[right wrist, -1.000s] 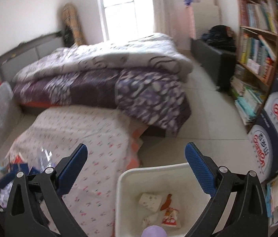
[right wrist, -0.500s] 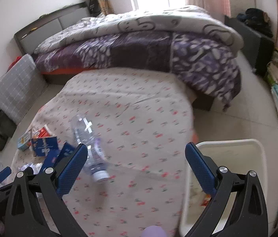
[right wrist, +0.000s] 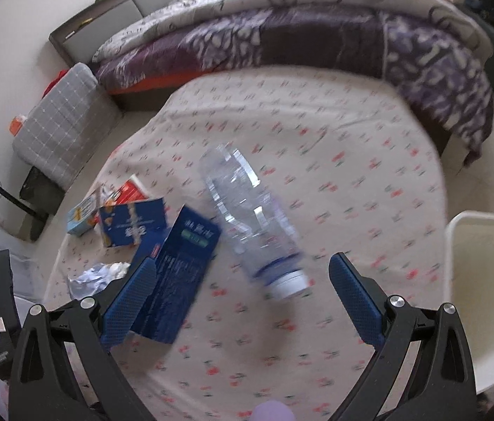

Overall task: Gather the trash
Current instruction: 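Grasp the crumpled plastic bag with the left tool while the right tool grasps the blue box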

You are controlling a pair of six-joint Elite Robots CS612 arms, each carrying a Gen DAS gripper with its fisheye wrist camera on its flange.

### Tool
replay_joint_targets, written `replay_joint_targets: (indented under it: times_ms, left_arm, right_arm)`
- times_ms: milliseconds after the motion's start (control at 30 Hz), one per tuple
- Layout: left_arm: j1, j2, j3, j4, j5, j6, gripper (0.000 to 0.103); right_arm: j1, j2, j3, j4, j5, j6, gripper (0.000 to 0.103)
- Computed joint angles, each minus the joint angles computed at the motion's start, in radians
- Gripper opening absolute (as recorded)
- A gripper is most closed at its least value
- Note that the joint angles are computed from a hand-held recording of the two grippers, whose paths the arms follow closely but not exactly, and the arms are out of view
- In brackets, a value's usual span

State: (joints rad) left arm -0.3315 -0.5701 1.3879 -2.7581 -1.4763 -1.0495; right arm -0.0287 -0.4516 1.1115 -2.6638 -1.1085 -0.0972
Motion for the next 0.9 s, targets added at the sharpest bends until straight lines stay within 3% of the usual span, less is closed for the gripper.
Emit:
replay_joint_targets:
  times_ms: [33,167,333,500,667,733,767,900]
  left_arm:
    - [0.001,-0.003,0.007,-0.013,-0.004,0.002,0.053]
    - [0.0,-0.027,0.048,-0.08,0.015,0.009,0.048]
    - [-0.022,-0.082,0.112,-0.159,0.155,0.063,0.048]
    - [-0.049,-0.111,0.135,-0.176,0.299,0.133,0.048]
    - [-0.046,-0.109,0.128,-0.168,0.284,0.159,0.048]
    - [-0.043,-0.106,0.121,-0.159,0.28,0.159,0.048]
    - [-0.041,-0.106,0.121,-0.155,0.28,0.156,0.048]
    - [-0.038,-0.102,0.117,-0.132,0.279,0.143,0.048]
  right_arm:
    - [0.004,0.003,-0.007,0.016,0.005,0.006,0.096]
    - [0.025,0.021,-0.044,0.115,0.024,0.043,0.096]
    - [0.061,0.034,-0.061,0.13,-0.023,0.069,0.096]
    - [0.095,0.058,-0.098,0.149,-0.093,0.085,0.096]
    - [0.116,0.095,-0.148,0.227,-0.164,0.018,0.096]
    - [0.117,0.097,-0.141,0.202,-0.172,-0.013,0.096]
    - [0.117,0.096,-0.139,0.194,-0.173,-0.028,0.094]
    - [0.101,0.093,-0.131,0.176,-0.111,-0.051,0.066]
